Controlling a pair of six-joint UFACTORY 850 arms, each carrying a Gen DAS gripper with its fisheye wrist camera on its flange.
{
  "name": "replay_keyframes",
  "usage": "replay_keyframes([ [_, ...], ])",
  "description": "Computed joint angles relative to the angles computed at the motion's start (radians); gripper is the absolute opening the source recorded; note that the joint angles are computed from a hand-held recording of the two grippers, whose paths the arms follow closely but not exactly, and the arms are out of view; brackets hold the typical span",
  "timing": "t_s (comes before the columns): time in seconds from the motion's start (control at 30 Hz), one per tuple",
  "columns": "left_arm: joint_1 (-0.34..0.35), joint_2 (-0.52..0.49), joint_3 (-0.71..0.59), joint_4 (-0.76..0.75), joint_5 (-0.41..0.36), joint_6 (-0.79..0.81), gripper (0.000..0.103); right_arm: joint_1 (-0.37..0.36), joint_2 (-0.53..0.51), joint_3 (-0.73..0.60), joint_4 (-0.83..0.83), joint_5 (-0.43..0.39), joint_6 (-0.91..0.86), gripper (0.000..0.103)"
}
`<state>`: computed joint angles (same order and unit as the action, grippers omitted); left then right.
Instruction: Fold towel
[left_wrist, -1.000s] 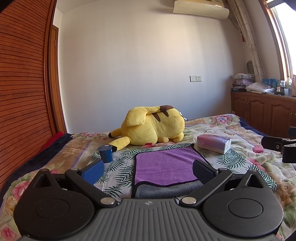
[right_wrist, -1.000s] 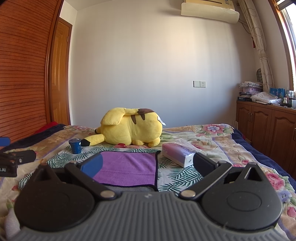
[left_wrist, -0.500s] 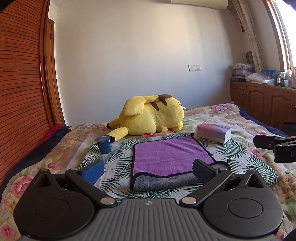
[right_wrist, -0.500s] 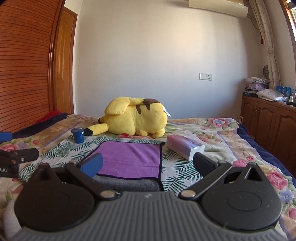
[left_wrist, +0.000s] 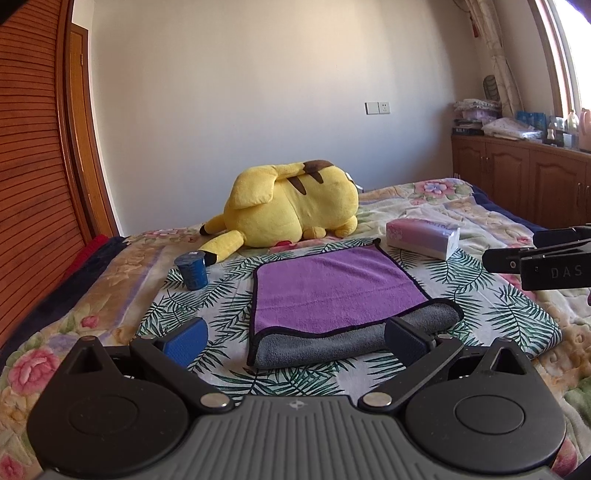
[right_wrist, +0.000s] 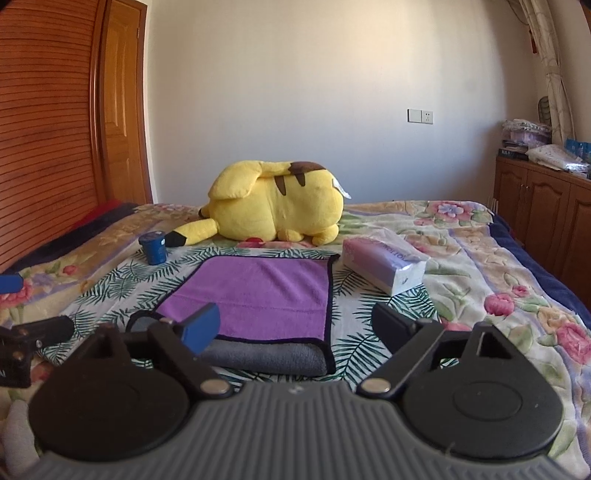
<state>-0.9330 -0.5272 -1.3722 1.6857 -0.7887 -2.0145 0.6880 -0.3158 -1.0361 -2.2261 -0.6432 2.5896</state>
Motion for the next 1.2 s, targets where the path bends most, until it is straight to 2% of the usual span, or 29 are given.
replay_keyframes([
  [0.53, 0.071, -0.069, -0.108, -0.089, 0.104, 0.131, 0.086, -0.056, -0.081, -0.113, -0.062, 0.156, -0.035, 0.082],
  [0.9, 0.126, -0.121, -0.177, -0.164, 0.182, 0.226, 0.077, -0.095, -0.138, -0.180, -0.055, 0.248, -0.059, 0.079],
  [1.2, 0.164, -0.161, -0.226, -0.216, 0.243, 0.304, 0.074, -0.117, -0.178, -0.227, -0.038, 0.319, -0.093, 0.077],
])
